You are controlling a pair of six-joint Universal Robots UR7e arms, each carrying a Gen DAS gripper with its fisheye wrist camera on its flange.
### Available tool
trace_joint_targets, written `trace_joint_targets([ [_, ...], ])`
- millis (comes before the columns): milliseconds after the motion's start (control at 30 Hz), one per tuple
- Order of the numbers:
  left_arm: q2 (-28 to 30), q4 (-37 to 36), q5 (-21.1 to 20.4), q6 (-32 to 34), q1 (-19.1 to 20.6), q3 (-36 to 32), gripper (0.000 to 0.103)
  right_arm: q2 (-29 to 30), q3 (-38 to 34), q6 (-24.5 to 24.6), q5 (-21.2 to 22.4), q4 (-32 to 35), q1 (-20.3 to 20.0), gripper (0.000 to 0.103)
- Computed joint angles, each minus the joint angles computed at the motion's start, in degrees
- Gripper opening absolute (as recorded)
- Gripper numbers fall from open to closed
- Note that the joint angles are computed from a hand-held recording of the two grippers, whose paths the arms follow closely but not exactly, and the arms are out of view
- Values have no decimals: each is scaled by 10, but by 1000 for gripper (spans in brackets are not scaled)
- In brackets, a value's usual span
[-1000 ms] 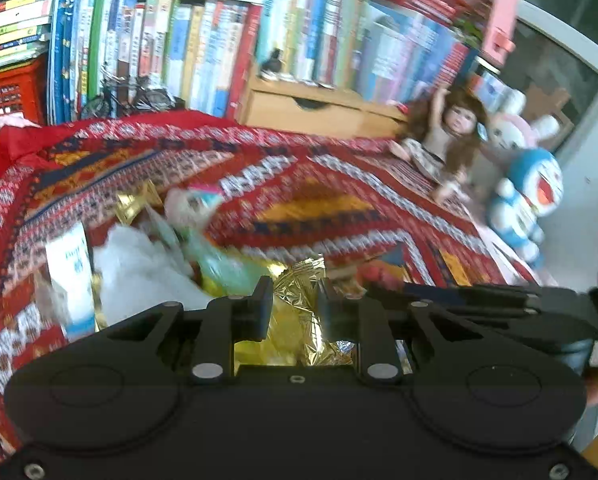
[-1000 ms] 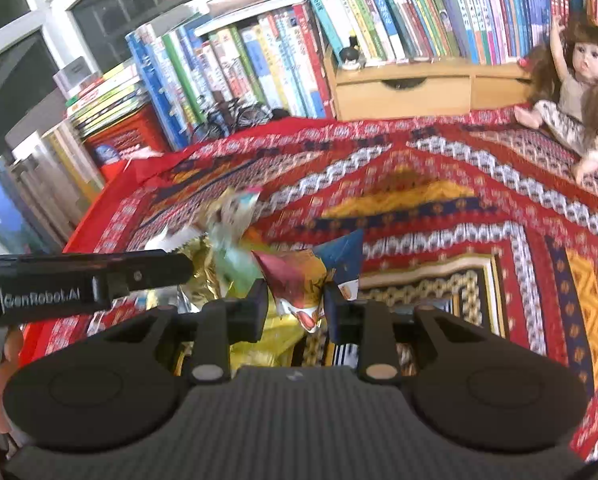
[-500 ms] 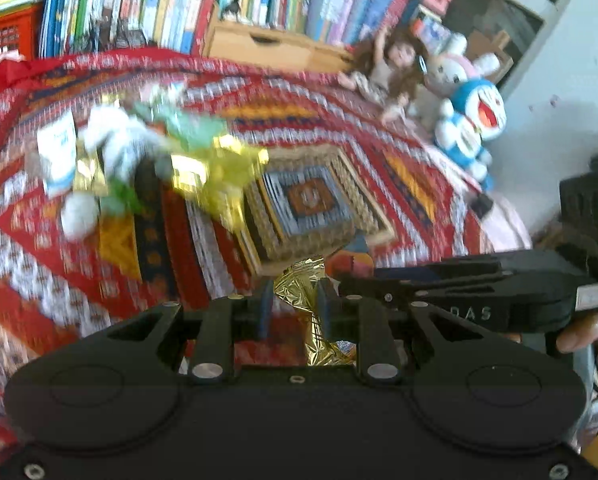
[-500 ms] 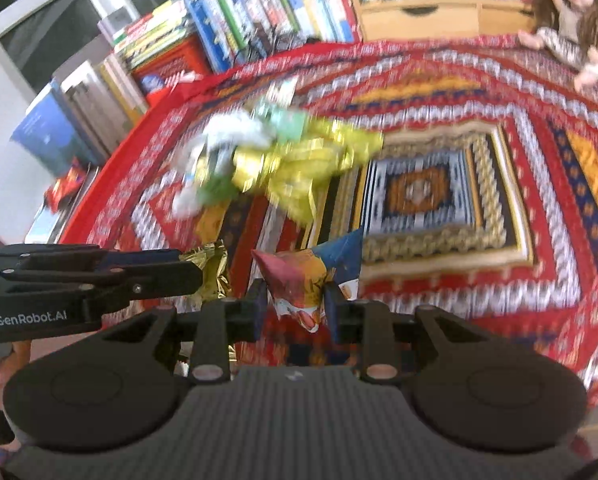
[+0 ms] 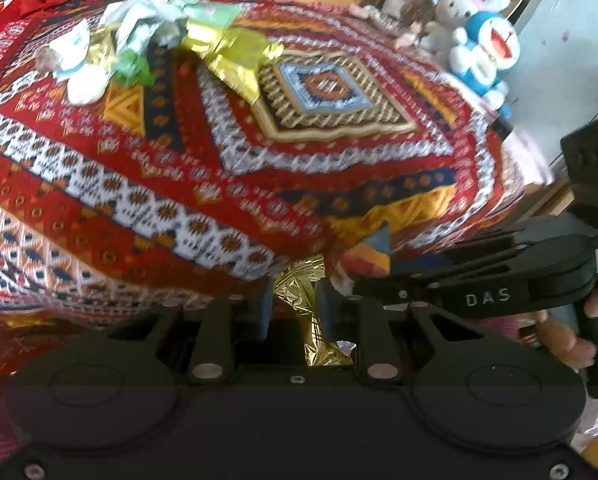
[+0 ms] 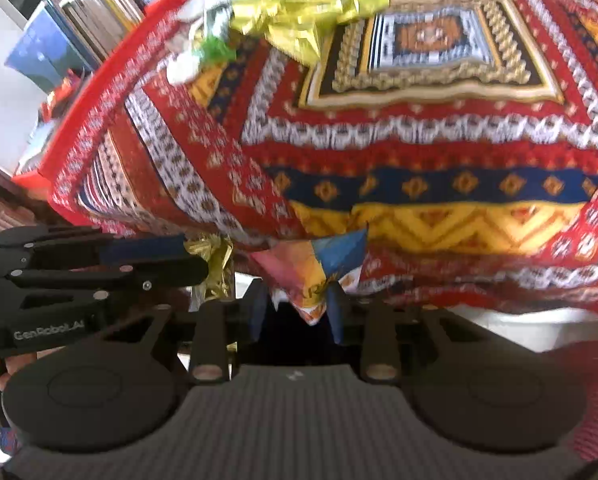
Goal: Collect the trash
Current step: 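Lower both tools below the bed edge and open them to drop the wrappers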
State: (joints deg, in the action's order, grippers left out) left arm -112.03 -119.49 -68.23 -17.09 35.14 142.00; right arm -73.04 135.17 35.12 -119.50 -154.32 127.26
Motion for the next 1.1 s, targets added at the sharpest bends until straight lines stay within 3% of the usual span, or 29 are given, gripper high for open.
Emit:
trace_joint_targets([
  [433,1,22,35,-22,-3,59,22,46,26,-2,36,-5,-28,39],
  [700,23,15,27,-25,16,68,23,69,31,-1,49,-11,-42,39],
  [867,29,16,23,-23,21,67,24,74,31,-6,54,-15,-44,42],
  [1033,33,19,28,-27,19,66,27,71,30,-7,51,-12,-43,56],
  [1100,33,22,30,-28,19,65,29,70,31,-6,51,-13,-43,57],
])
